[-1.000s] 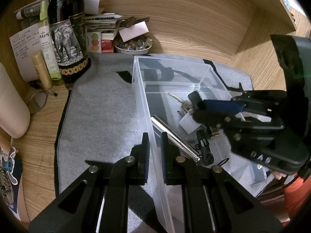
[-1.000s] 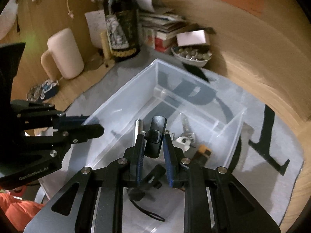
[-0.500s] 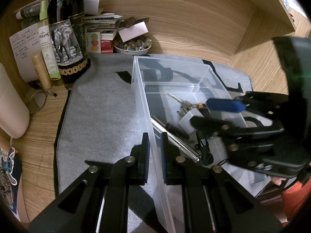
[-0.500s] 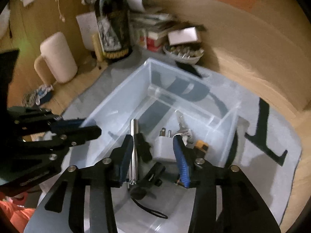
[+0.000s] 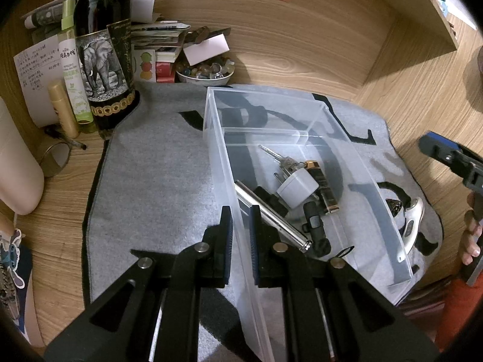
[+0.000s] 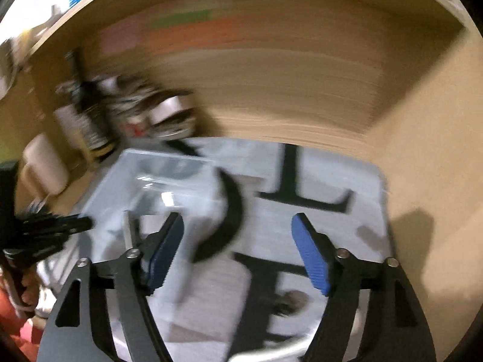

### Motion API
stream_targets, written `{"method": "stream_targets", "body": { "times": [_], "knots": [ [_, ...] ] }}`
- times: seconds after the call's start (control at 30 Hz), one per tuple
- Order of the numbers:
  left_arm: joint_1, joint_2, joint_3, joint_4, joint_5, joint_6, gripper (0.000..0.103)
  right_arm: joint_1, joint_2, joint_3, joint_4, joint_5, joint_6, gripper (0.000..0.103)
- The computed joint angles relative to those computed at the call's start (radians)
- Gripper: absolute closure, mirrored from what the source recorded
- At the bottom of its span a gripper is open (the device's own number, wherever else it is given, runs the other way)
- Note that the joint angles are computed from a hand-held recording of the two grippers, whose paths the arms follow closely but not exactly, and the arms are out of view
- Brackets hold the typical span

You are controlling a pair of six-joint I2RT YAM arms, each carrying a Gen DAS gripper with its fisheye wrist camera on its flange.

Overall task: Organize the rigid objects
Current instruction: 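Carry the dark grey item with the right gripper into the box and release, then move the right gripper to the white handheld device and grasp it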

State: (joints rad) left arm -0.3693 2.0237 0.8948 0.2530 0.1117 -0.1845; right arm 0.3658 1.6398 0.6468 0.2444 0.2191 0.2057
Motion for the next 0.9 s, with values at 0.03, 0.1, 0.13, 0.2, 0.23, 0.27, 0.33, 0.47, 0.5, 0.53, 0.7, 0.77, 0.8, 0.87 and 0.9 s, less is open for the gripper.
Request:
{"method": "stream_targets", "body": {
  "times": [0.03, 0.1, 0.13, 0.2, 0.23, 0.27, 0.33, 0.47, 0.5, 0.53, 0.7, 0.77, 0.8, 0.87, 0.9],
  "knots": [
    [0.001, 0.0, -0.001, 0.0, 0.0, 0.0, 0.093, -0.014, -0.016, -0.025, 0.005, 0.015, 0.015, 0.03],
    [0.002, -0.001, -0.002, 0.002, 0.001, 0.002, 0.093, -0.044, -0.029, -0.064, 0.01, 0.048, 0.042, 0.029],
    [0.002, -0.001, -0.001, 0.002, 0.002, 0.003, 0.093, -0.062, -0.026, -0.083, 0.014, 0.063, 0.055, 0.029],
    [0.005, 0.001, 0.001, 0.001, 0.007, 0.003, 0.093, -0.096, -0.008, -0.111, 0.024, 0.077, 0.077, 0.029],
    [0.007, 0.0, -0.001, 0.003, 0.01, 0.005, 0.093, -0.114, 0.004, -0.123, 0.03, 0.074, 0.092, 0.029],
    [0.009, 0.0, -0.002, 0.003, 0.011, 0.006, 0.093, -0.133, 0.022, -0.134, 0.04, 0.066, 0.106, 0.029],
    [0.007, 0.002, 0.001, 0.002, 0.008, 0.007, 0.093, -0.161, 0.059, -0.151, 0.059, 0.061, 0.13, 0.029],
    [0.008, 0.001, 0.0, 0.002, 0.009, 0.007, 0.093, -0.186, 0.149, -0.167, 0.102, 0.044, 0.162, 0.029],
    [0.008, 0.001, 0.0, 0.002, 0.009, 0.007, 0.093, -0.189, 0.168, -0.166, 0.109, 0.038, 0.165, 0.029],
    [0.007, 0.001, 0.001, 0.001, 0.007, 0.007, 0.093, -0.196, 0.188, -0.164, 0.115, 0.03, 0.169, 0.029],
    [0.006, 0.0, -0.001, 0.0, 0.004, 0.004, 0.093, -0.211, 0.264, -0.174, 0.169, -0.039, 0.184, 0.029],
    [0.005, -0.001, -0.001, -0.001, 0.002, 0.002, 0.093, -0.207, 0.281, -0.182, 0.189, -0.043, 0.179, 0.028],
    [0.005, -0.001, -0.001, -0.001, 0.001, 0.002, 0.093, -0.194, 0.289, -0.18, 0.195, -0.023, 0.171, 0.027],
    [0.005, 0.0, -0.001, -0.001, 0.0, 0.002, 0.093, -0.179, 0.293, -0.177, 0.189, -0.001, 0.166, 0.029],
    [0.005, 0.001, 0.0, 0.0, -0.001, 0.003, 0.093, -0.179, 0.288, -0.181, 0.193, 0.0, 0.165, 0.032]
  ]
}}
